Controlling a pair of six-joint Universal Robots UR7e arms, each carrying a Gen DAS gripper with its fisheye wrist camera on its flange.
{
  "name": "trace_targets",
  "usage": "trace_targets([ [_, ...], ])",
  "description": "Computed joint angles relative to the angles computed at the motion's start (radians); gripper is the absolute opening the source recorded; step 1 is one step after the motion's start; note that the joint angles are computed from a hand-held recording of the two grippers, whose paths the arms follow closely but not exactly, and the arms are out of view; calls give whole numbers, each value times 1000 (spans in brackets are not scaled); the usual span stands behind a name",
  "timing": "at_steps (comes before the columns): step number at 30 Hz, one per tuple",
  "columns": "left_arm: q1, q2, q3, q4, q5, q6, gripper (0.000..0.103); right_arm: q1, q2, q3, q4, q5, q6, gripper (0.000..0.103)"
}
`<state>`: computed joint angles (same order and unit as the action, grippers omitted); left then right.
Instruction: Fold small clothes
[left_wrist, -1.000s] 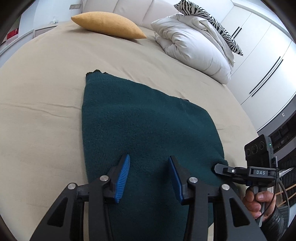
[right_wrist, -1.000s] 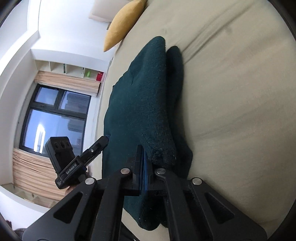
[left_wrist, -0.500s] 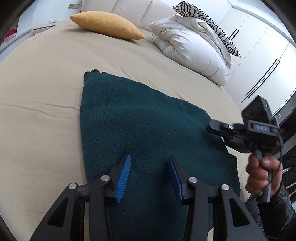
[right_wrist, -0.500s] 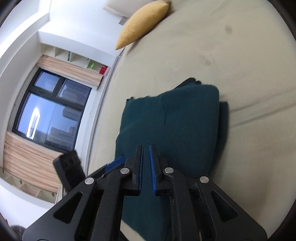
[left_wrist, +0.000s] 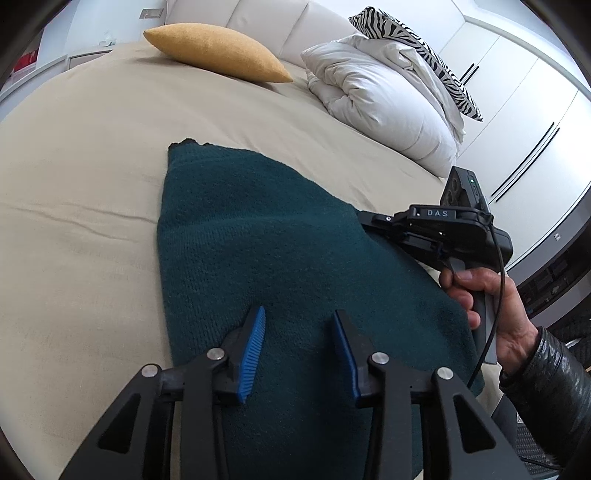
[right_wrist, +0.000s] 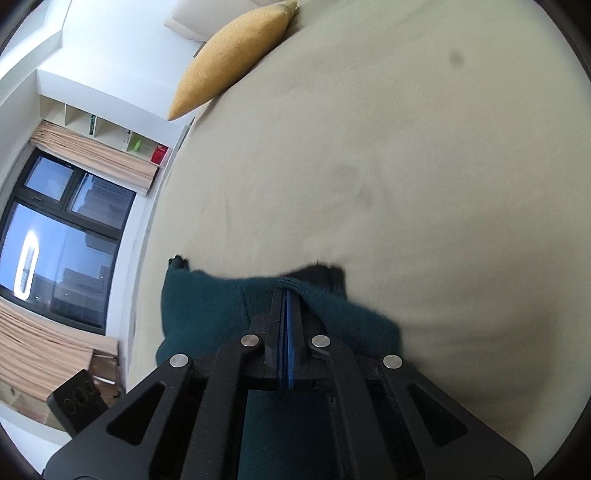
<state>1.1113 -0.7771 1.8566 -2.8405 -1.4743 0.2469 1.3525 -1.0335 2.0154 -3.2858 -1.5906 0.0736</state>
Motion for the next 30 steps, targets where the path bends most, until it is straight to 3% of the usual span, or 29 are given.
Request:
trace_targets([
  [3, 2, -4, 5, -6, -4, 3, 39, 0, -8, 3, -17, -1, 23, 0],
  [6, -1, -6, 14, -20, 4, 8, 39, 15, -69, 65, -35, 2, 40, 8],
  [10, -7, -8, 28, -41, 13, 4, 39, 32, -185, 205, -74, 115, 8, 9],
  [12, -7, -11, 32, -44, 12, -1, 39, 45, -219, 264, -78, 165, -20, 17],
  [14, -9, -14, 35, -44, 15, -4, 39, 62, -220, 299, -73, 150, -35, 26],
  [17, -11, -22, 43, -39, 17, -2, 39, 25, -196, 352, -83, 107, -5, 25],
  [19, -10, -24, 40, -33, 12, -2, 39, -45, -186, 407, -170, 212, -20, 18],
  [20, -9, -26, 43, -33, 8, -4, 39, -64, -185, 437, -223, 225, -37, 10],
  [21, -7, -28, 45, -35, 5, -6, 39, -66, -172, 442, -246, 215, -46, 9],
  [26, -12, -30, 52, -44, 15, -6, 39, -112, -145, 460, -312, 281, -86, 9],
  [29, -9, -37, 53, -38, 9, -15, 38, -104, -178, 477, -285, 248, -90, 9],
  [30, -9, -40, 58, -44, 11, -17, 38, -91, -188, 482, -277, 234, -62, 17],
])
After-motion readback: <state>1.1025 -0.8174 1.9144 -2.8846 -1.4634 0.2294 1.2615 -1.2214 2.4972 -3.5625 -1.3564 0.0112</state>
